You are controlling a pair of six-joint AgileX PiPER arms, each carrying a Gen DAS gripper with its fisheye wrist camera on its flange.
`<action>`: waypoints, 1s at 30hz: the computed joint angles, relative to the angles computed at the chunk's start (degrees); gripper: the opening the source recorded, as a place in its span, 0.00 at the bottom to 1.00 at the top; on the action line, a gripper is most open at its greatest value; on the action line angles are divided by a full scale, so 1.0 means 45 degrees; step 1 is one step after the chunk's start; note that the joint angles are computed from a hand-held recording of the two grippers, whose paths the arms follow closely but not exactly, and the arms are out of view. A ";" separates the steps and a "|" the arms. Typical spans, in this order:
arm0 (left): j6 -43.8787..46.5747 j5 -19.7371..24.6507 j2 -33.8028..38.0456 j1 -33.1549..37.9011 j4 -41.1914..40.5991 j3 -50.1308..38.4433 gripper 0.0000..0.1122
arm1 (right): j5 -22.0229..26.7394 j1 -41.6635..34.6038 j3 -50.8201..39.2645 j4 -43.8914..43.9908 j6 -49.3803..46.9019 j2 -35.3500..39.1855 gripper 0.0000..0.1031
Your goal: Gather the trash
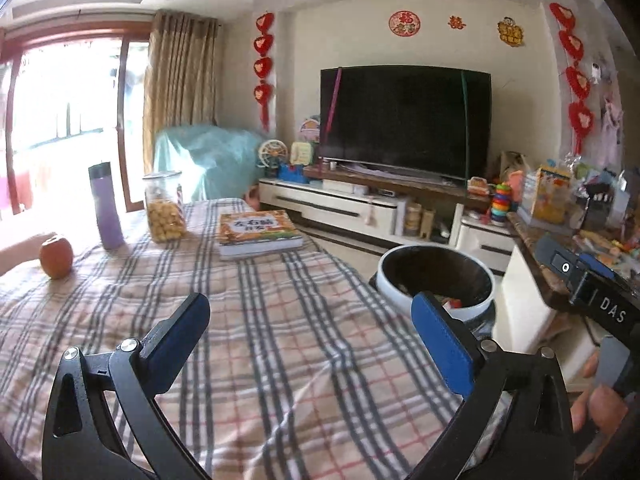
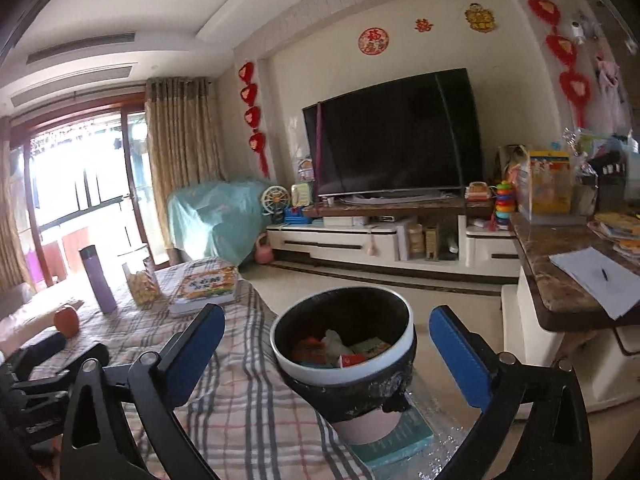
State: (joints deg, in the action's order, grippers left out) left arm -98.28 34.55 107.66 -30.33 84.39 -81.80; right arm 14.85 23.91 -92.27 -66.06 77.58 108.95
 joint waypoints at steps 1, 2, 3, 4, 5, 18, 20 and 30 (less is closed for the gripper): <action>-0.0134 0.0247 0.0103 -0.0057 0.0161 0.0040 0.92 | -0.0027 0.0026 0.0135 -0.0905 0.1057 0.0151 1.00; -0.0285 0.0341 0.0089 -0.0054 0.0331 0.0185 0.92 | -0.0030 0.0049 0.0320 -0.1390 0.1614 0.0130 1.00; -0.0377 0.0437 0.0112 -0.0071 0.0418 0.0244 0.92 | -0.0020 0.0084 0.0409 -0.1970 0.2287 0.0272 1.00; -0.0446 0.0550 0.0167 -0.0061 0.0449 0.0278 0.92 | 0.0017 0.0129 0.0539 -0.2477 0.2808 0.0322 1.00; -0.0561 0.0609 0.0105 -0.0074 0.0503 0.0429 0.92 | 0.0087 0.0211 0.0803 -0.3100 0.3422 0.0235 1.00; -0.1102 0.0855 -0.0028 0.0062 0.0616 0.0861 0.92 | 0.0704 0.0626 0.1446 -0.4839 0.4692 0.0173 1.00; -0.1070 0.0930 -0.0049 0.0002 0.0631 0.0859 0.92 | 0.0644 0.0604 0.1486 -0.4945 0.4829 0.0124 1.00; -0.1173 0.1119 -0.0108 -0.0189 0.0748 0.0901 0.92 | 0.0581 0.0642 0.1512 -0.4874 0.4741 -0.0009 1.00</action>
State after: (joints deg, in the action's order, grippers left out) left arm -103.56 39.59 107.17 -31.18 87.75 -77.74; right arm 17.46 26.80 -85.47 -88.00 98.91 108.91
